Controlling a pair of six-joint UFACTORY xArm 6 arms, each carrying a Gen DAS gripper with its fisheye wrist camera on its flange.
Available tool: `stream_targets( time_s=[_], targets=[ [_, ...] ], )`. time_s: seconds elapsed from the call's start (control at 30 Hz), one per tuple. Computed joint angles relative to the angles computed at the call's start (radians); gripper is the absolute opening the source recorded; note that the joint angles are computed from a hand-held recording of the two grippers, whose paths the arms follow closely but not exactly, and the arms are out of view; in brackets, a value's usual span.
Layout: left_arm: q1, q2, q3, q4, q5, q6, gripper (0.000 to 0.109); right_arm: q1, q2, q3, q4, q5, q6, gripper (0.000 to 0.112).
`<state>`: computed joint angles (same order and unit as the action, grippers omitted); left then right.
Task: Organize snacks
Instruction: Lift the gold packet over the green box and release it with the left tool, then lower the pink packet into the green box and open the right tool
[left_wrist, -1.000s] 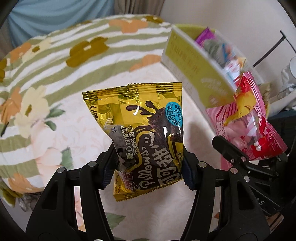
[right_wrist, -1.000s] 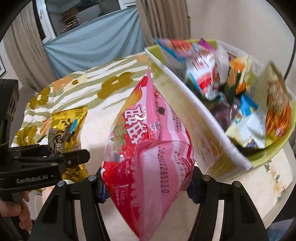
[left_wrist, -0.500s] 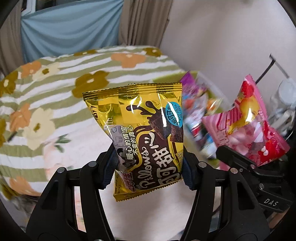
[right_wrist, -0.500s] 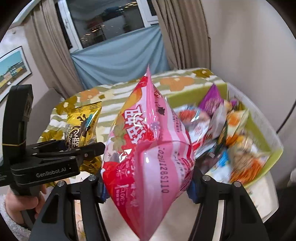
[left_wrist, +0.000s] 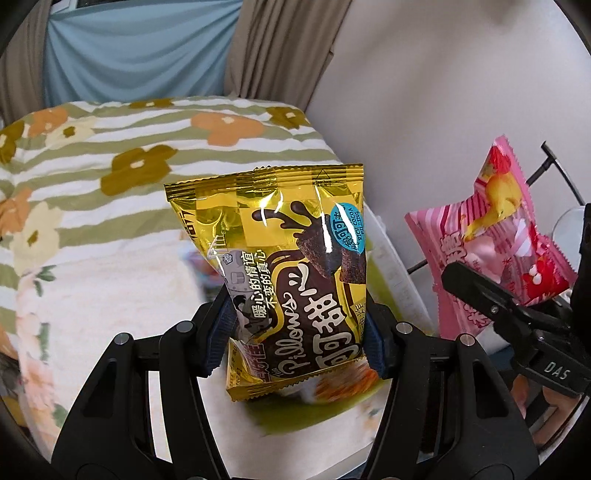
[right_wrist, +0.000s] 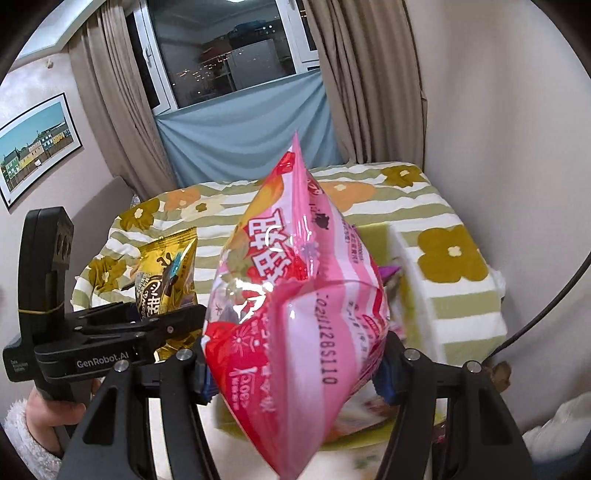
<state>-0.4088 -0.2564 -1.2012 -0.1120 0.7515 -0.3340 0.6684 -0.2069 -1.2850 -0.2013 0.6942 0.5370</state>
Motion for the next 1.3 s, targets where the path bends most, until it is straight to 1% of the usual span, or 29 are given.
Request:
stream_targets(
  time_s=[0.13,0.23,0.3,0.37,0.4,0.43,0.5,0.57,0.67,0.8,0.9,1.07,1.3],
  targets=[
    [-0.069,0.106,-0.083,0.038,-0.003,-0.098,0.057,-0.073,-0.032,0.029,0.102,-0.002,-0.128,0.059],
    [-0.100,0.179,-0.145,0.089,0.025,-0.158,0.057,-0.113,-0.050,0.046,0.155,-0.001,-0.193,0.059],
    [-0.118,0.226,-0.197,0.155,0.071,-0.214,0.059,-0.134,-0.056,0.056,0.190,-0.001,-0.226,0.059],
    [-0.118,0.242,-0.211,0.154,0.082,-0.224,0.062,-0.144,-0.057,0.063,0.215,-0.001,-0.243,0.059],
    [-0.120,0.245,-0.213,0.157,0.085,-0.234,0.071,-0.147,-0.060,0.065,0.224,0.001,-0.251,0.059],
    [-0.122,0.246,-0.215,0.170,0.092,-0.251,0.084,-0.155,-0.067,0.075,0.236,0.002,-0.266,0.059],
    [-0.123,0.231,-0.199,0.200,0.084,-0.282,0.090,-0.159,-0.072,0.082,0.249,0.004,-0.272,0.059],
    [-0.107,0.219,-0.182,0.197,0.069,-0.270,0.091,-0.155,-0.080,0.091,0.253,0.001,-0.266,0.059],
    [-0.100,0.200,-0.172,0.217,0.083,-0.267,0.091,-0.156,-0.087,0.097,0.251,-0.005,-0.261,0.059],
    [-0.091,0.166,-0.147,0.239,0.076,-0.269,0.091,-0.160,-0.086,0.091,0.252,-0.016,-0.267,0.059],
    [-0.086,0.141,-0.138,0.273,0.101,-0.281,0.091,-0.166,-0.070,0.070,0.262,-0.026,-0.294,0.059],
    [-0.062,0.099,-0.113,0.311,0.149,-0.291,0.091,-0.183,0.046,-0.063,0.349,-0.005,-0.375,0.059],
    [-0.014,0.072,-0.081,0.287,0.176,-0.271,0.091,-0.168,0.221,-0.245,0.462,0.024,-0.434,0.059]
  ],
)
